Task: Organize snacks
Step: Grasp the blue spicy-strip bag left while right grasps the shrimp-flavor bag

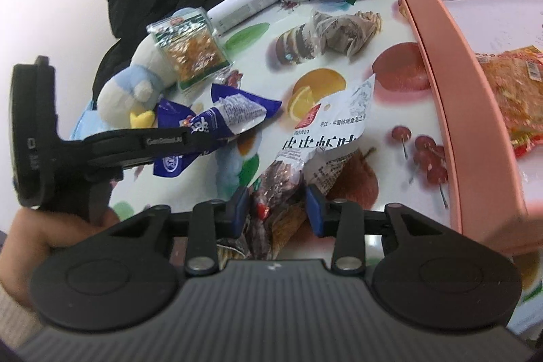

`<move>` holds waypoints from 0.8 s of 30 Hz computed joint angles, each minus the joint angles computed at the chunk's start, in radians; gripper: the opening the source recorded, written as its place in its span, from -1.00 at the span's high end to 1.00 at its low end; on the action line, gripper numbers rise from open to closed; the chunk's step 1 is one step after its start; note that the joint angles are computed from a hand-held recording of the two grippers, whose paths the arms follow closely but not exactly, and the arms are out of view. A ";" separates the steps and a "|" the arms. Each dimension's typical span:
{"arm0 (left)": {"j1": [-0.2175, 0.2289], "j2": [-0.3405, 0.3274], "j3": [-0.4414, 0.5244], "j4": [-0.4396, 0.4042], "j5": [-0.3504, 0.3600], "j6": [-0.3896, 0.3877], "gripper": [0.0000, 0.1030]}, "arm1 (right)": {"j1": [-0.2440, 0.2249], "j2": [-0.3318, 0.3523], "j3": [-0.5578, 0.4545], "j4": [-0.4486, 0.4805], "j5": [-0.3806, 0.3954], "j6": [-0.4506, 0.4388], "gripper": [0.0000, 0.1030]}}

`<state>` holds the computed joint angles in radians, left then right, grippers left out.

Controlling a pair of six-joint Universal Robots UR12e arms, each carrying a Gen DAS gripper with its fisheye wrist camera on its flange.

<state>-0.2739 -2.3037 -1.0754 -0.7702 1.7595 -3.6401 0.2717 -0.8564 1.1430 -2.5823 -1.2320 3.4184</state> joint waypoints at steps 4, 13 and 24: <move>-0.007 0.045 -0.065 0.008 -0.019 -0.119 0.28 | -0.002 -0.028 0.040 0.005 0.015 -0.032 0.26; -0.034 0.091 -0.133 0.015 -0.019 -0.157 0.25 | -0.005 -0.082 0.110 0.013 -0.018 -0.092 0.27; -0.038 0.135 -0.185 0.020 -0.067 -0.054 -0.60 | -0.004 -0.109 0.159 -0.004 -0.066 -0.051 0.11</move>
